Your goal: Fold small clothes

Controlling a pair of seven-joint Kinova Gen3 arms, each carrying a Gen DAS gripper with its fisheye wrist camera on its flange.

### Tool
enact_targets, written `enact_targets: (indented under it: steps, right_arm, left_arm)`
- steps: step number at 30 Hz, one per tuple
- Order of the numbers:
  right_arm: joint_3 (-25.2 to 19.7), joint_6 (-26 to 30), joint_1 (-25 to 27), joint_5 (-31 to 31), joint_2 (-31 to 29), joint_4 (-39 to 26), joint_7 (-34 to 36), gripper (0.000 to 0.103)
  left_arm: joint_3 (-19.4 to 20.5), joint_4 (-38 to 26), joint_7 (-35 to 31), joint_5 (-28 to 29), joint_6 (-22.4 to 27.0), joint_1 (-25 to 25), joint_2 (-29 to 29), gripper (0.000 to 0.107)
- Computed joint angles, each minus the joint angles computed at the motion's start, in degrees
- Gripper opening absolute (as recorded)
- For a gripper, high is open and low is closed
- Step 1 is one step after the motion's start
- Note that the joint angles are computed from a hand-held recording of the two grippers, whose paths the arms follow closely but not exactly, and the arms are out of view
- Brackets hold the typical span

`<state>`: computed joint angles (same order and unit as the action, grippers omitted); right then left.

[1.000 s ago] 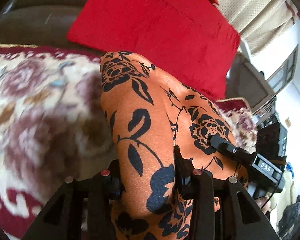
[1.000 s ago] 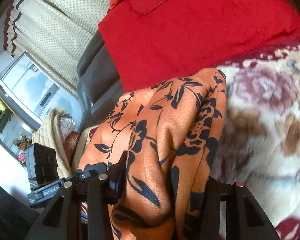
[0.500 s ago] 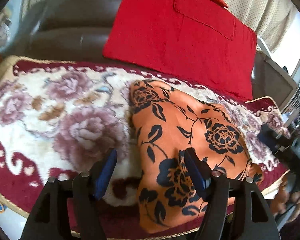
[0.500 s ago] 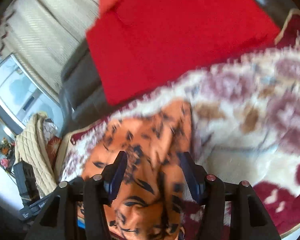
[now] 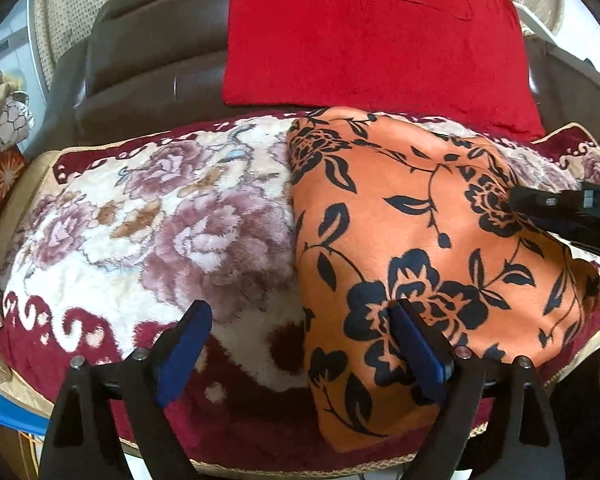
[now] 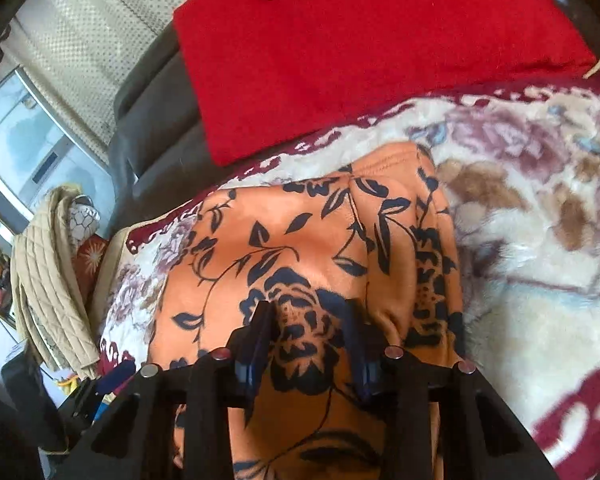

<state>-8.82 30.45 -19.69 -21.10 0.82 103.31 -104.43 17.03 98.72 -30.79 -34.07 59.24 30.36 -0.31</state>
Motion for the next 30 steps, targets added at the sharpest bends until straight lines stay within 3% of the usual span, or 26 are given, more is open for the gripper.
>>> enact_targets:
  steps: [4, 7, 11, 14, 18, 22, 30]
  right_arm:
    - [1.4, 1.0, -0.9, -2.0, -5.8, 2.7, 2.8, 0.041]
    - [0.0, 1.2, -1.0, 0.7, -10.3, 5.5, 1.8, 0.04]
    - [-3.3, 5.0, -1.1, 7.8, -6.8, 5.3, -4.9, 0.041]
    - [-3.1, 6.3, -2.1, 10.3, -7.1, 4.3, -7.7, 0.04]
    - [-3.3, 8.5, -2.4, 12.6, -9.6, 2.7, -10.6, 0.04]
    - [-6.0, 8.6, -2.0, 17.7, -12.6, 2.6, -14.3, 0.04]
    - [-3.1, 7.9, -3.9, 13.3, -9.7, 4.2, -12.0, 0.04]
  left_arm:
    - [0.7, 2.2, 2.4, 0.8, -1.9, -0.3, -2.9, 0.091]
    - [2.4, 3.0, 4.9, 0.0, -1.4, -0.5, -2.8, 0.092]
    - [2.8, 2.5, 5.6, -1.3, 0.6, 0.7, -0.9, 0.095]
    - [3.4, 2.0, 6.9, -3.0, 3.3, 2.3, -1.0, 0.095]
    - [6.8, 0.3, 12.0, -10.5, 12.0, 7.1, 0.2, 0.095]
    - [7.5, -1.8, 14.4, -16.0, 18.8, 12.5, 2.1, 0.095]
    - [4.7, -1.9, 14.5, -16.0, 17.6, 14.0, 2.0, 0.095]
